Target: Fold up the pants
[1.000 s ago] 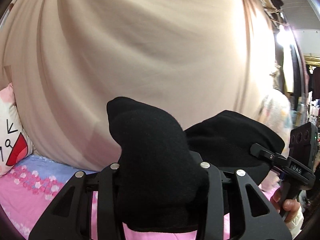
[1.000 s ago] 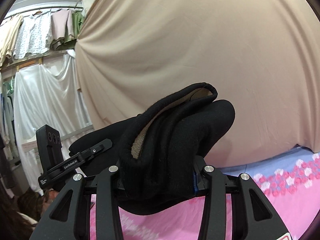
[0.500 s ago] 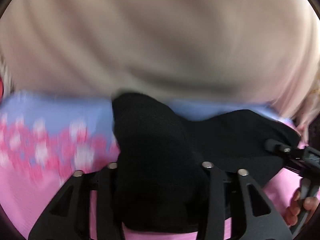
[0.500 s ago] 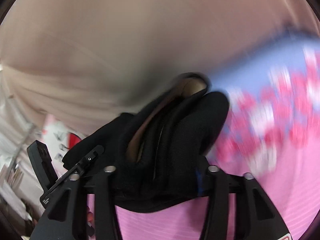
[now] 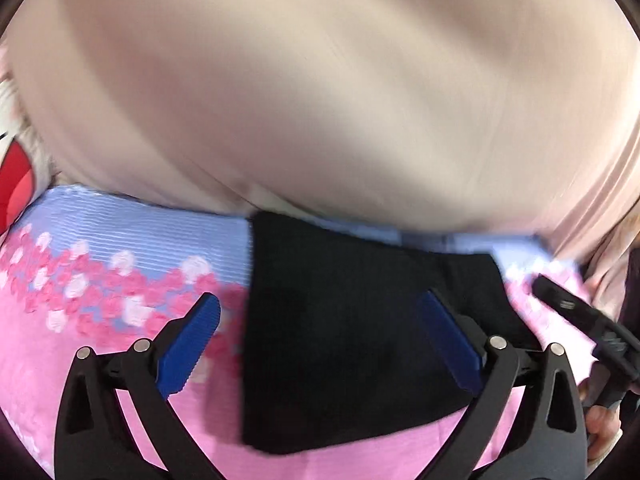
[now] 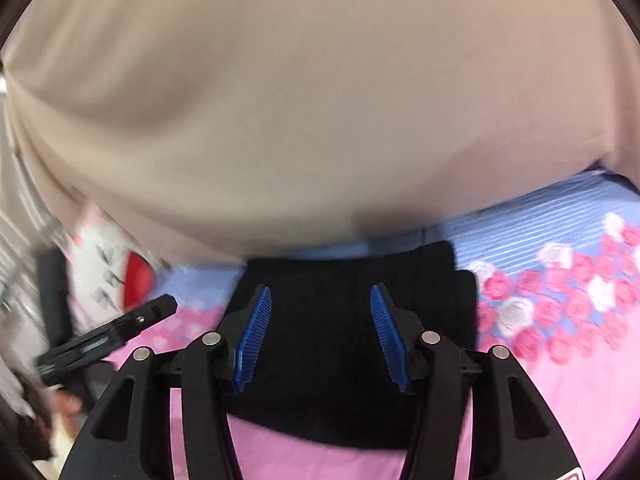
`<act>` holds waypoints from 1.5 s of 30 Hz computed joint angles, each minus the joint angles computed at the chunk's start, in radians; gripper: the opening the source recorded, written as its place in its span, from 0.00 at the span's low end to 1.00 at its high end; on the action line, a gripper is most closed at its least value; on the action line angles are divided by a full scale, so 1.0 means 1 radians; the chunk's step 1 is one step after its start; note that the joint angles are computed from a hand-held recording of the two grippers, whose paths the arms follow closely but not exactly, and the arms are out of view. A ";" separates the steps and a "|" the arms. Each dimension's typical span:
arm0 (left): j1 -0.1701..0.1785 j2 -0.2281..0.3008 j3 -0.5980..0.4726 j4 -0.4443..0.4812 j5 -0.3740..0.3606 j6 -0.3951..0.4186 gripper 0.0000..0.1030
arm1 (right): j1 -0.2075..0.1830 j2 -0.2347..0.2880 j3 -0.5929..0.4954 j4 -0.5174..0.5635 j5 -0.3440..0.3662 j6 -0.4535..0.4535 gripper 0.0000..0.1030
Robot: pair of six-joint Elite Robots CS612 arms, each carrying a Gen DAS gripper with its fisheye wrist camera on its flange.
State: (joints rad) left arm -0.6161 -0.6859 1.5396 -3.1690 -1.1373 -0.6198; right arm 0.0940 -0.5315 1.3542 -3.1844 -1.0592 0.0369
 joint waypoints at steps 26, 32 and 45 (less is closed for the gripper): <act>-0.161 -0.110 0.224 0.038 0.223 -0.115 0.95 | -0.005 -0.181 0.465 -0.438 -0.186 0.088 0.80; -0.170 -0.118 0.271 0.033 0.198 -0.184 0.95 | -0.011 -0.190 0.521 -0.463 -0.165 0.088 0.81; -0.216 -0.135 0.335 0.094 0.242 -0.260 0.95 | 0.012 -0.207 0.595 -0.493 -0.209 0.041 0.83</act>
